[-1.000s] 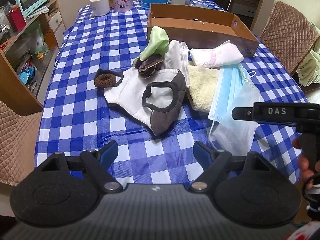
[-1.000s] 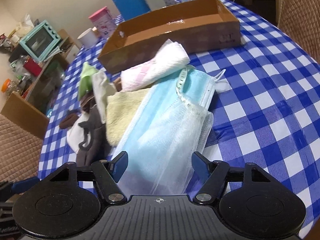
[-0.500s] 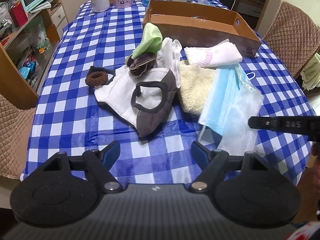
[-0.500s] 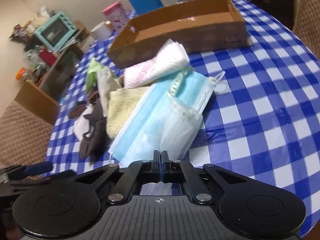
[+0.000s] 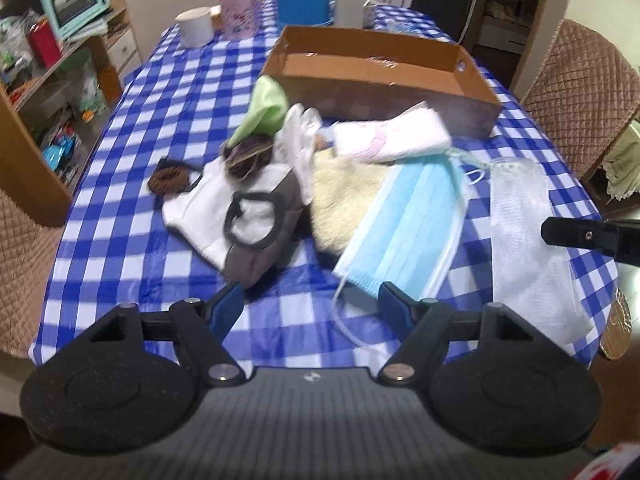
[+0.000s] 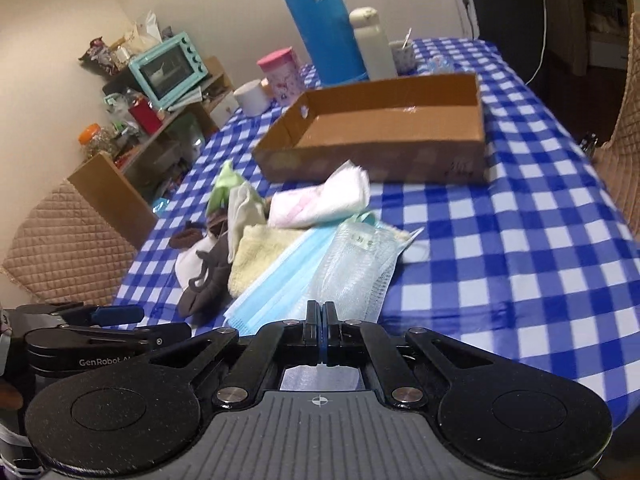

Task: Organize soft objects
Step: 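Grasp the clear mesh bag from the pile with the right gripper and lift, then grasp the white pink-printed cloth with the left gripper while the right carries the mesh bag toward the box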

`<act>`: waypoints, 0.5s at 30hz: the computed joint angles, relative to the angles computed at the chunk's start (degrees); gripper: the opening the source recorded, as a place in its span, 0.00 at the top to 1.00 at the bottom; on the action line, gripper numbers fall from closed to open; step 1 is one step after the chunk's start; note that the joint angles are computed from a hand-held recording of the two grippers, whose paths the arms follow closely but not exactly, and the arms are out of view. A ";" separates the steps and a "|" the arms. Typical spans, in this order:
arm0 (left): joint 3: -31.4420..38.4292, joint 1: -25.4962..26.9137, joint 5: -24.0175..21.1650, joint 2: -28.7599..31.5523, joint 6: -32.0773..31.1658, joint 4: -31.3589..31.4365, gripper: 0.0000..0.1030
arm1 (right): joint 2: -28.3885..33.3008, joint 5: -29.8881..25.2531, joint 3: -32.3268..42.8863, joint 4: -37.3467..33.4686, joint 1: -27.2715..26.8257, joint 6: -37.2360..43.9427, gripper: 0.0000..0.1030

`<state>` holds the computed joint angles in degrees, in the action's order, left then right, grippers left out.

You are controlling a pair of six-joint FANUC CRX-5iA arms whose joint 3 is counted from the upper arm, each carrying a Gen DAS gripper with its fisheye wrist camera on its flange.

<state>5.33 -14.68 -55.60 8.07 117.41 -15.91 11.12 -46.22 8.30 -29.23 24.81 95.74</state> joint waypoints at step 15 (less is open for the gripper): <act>4.39 3.55 9.94 7.29 -24.74 11.49 0.33 | -2.70 10.67 -3.45 13.28 2.68 -14.44 1.00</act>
<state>9.72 -11.12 -45.66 15.36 92.67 -4.42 8.42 -35.55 4.85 -15.95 27.50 81.30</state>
